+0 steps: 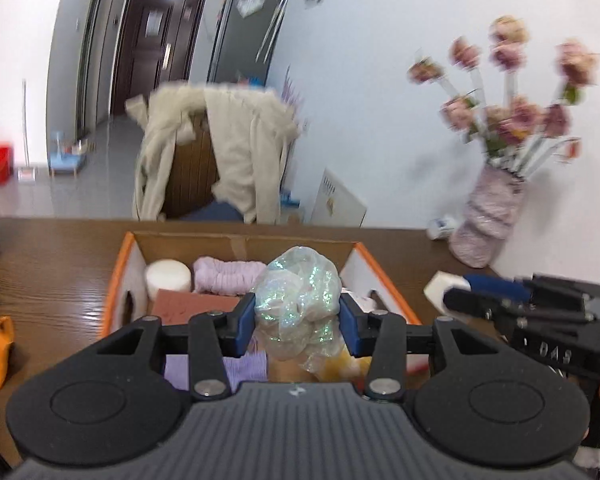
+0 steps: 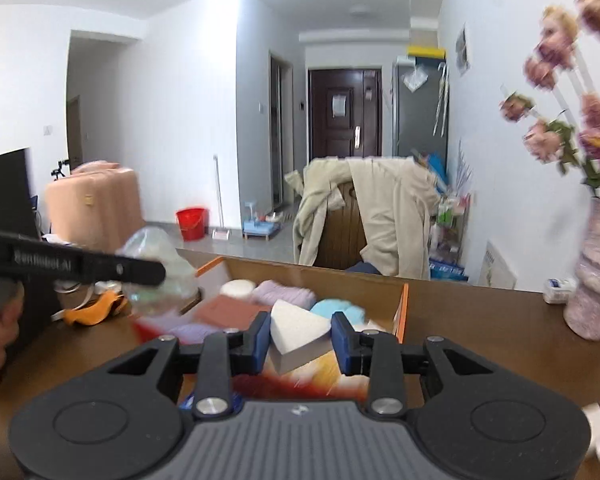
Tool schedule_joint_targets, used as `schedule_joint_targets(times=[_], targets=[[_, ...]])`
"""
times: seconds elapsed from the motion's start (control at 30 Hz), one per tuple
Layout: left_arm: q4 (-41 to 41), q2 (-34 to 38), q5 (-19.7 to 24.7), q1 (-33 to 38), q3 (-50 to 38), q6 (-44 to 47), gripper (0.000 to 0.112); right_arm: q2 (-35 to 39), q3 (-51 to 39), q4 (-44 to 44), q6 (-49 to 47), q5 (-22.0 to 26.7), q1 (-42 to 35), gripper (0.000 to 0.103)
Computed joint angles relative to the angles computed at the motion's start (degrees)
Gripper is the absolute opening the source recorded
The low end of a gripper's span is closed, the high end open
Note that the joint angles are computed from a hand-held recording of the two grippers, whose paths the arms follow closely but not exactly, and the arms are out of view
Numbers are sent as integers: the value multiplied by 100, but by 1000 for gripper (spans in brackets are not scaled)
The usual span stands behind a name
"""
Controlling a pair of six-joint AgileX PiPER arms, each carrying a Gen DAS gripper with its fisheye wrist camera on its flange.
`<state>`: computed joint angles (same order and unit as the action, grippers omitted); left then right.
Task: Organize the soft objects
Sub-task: 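Carry the bag and sponge into the box and open both tools, then withdraw both tools from the box back to the pink scrunchie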
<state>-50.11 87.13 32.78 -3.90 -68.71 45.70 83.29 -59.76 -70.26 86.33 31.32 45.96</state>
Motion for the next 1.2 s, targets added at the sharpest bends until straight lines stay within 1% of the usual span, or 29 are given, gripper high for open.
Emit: schedule_joint_targets(times=[0.03,0.1,0.13,0.17,0.23,0.27,0.3,0.33,0.43,0.47,0.53,0.57,0.6,0.63,0.7,0.8,0.87,0.97,1.03,1.07,1.13,1.2], targets=[[189,501,42,-81,-455,-253,44,315,-351,453,-573,-358,-458,32],[681,1289,117,-221,-1203,-930,44,1028,-1117,1597,-1719,-814,-1187,32],[865,1688,196,-293,-1595,-1093,44,1385,-1477,2170,-2277,-941,-1454,32],[1053,1973,148,-377,-1847,-1291,44,1791,-1905,2743,-2843,-950,-1685,32],[1468,2461,126,-507,-2308,-1669,44,2560,-2929,3819,-3989,-504,-1935,32],[1589,2645,153,-536,-2495,-1788,44,2849,-3315,4186,-4422,-349,-2024,32],[1670,2790,154,-563,-2618,-1832,45,3151,-3706,4406,-4671,-186,-2085,32],[1655,2893,108,-578,-2680,-1745,50,3449,-4113,4532,-4821,8,-2135,32],[1520,3068,-22,-592,-2735,-1555,57,4087,-4932,4160,-4675,537,-2068,37],[1527,3124,0,-592,-2791,-1587,58,4240,-5069,4003,-4582,544,-2059,37],[1250,3150,35,-502,-2800,-1391,72,4466,-5305,4158,-4772,580,-2085,38],[1073,3086,-20,-472,-2709,-1236,75,4587,-5473,4178,-4847,704,-2067,39],[974,3030,-73,-451,-2638,-1108,77,4690,-5657,4166,-4860,874,-2052,46],[968,2986,-59,-441,-2635,-1044,77,4715,-5698,3989,-4709,952,-2000,48],[841,2840,-25,-382,-2565,-878,78,4595,-5504,3647,-4446,802,-1936,52],[957,2589,-88,-344,-2474,-975,80,4308,-5273,3624,-4292,736,-1942,54],[1077,2374,-69,-290,-2396,-1089,81,4100,-5151,3629,-4326,786,-1914,54],[1283,1976,-23,-202,-2189,-1305,81,3656,-4789,3339,-4105,890,-1784,58],[1267,1571,39,-89,-1923,-1223,82,3258,-4431,3160,-3914,918,-1686,58],[1166,1343,23,-30,-1720,-1063,82,3038,-4258,3075,-3838,968,-1616,59],[755,693,-76,160,-1132,-328,86,2575,-3891,2866,-3669,1080,-1440,60],[484,72,-144,358,-612,256,89,2091,-3522,2644,-3526,1232,-1216,66]])
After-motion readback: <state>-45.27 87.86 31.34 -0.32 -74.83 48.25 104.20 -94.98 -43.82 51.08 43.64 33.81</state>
